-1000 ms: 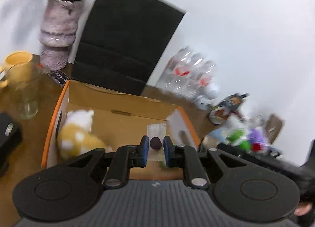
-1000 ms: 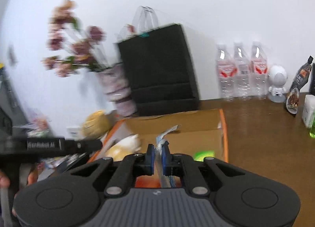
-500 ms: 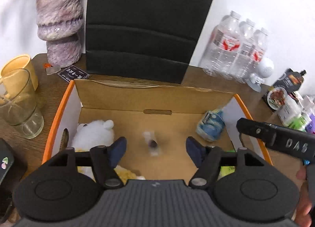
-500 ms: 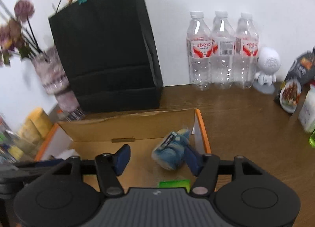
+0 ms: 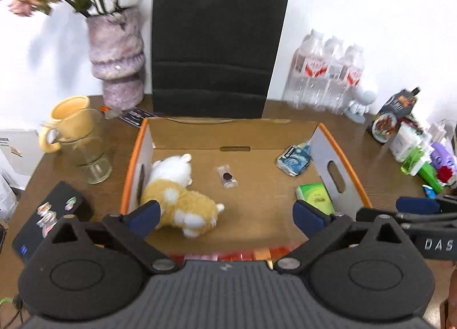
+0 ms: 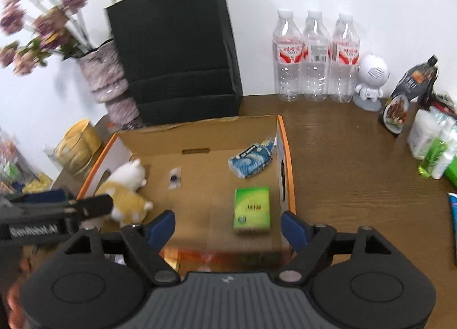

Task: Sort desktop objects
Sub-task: 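Withdraw both tools and move them toward the lilac drawstring bag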

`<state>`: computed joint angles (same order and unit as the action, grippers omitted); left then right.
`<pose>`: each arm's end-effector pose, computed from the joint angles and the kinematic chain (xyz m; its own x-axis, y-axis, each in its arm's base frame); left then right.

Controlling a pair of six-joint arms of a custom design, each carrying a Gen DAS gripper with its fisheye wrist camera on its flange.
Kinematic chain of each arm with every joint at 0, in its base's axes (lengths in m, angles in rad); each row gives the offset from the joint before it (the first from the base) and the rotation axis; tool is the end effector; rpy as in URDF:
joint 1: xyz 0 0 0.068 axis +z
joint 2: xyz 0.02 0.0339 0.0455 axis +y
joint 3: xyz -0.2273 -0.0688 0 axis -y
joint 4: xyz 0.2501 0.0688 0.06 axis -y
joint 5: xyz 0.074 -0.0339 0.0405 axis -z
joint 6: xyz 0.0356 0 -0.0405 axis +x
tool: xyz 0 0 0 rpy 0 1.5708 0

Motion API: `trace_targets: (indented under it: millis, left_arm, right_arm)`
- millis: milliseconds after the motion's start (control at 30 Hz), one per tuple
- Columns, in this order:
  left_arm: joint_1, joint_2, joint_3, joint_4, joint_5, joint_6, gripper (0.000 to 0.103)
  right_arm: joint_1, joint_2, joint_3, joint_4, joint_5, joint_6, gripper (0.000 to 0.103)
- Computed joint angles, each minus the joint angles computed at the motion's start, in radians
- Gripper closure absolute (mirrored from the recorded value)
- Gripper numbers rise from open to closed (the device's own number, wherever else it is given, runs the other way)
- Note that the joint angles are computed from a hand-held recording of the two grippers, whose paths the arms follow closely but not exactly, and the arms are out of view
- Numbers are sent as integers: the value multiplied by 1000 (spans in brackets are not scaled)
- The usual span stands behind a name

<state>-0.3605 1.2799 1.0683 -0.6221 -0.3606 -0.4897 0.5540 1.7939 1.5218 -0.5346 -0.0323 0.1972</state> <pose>0.2702 -0.0884 0.2579 -0.6623 -0.2207 -0.7160 -0.2304 0.9693 -0.0856 0.3422 0.2131 0.2466 -0.7089 -0.2083 -0.6739 -0.4140 0.8964 0.1584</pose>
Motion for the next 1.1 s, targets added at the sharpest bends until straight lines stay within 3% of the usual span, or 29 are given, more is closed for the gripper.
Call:
trace_targets:
  millis: [133, 300, 400, 467, 567, 833, 1100]
  left_arm:
    - [-144, -289, -219, -1, -125, -73, 0]
    - [-369, -500, -446, -42, -303, -247, 0]
    - [-554, -582, -596, -61, -443, -411, 0]
    - [-644, -561, -673, -46, -490, -495, 0]
    - [-696, -453, -709, -18, -479, -556, 0]
    - [-701, -372, -719, 44, -469, -545, 0]
    - [-698, -325, -731, 79, -462, -552, 0]
  right_arm:
    - [54, -287, -342, 134, 71, -22, 14]
    - [142, -643, -786, 310, 140, 2, 13]
    - [189, -784, -1004, 436, 162, 1, 13]
    - [224, -821, -1114, 518, 196, 5, 13]
    - [259, -776, -1182, 592, 208, 32, 14]
    - [304, -645, -1194, 712, 289, 61, 13]
    - [263, -622, -1214, 759, 228, 85, 11]
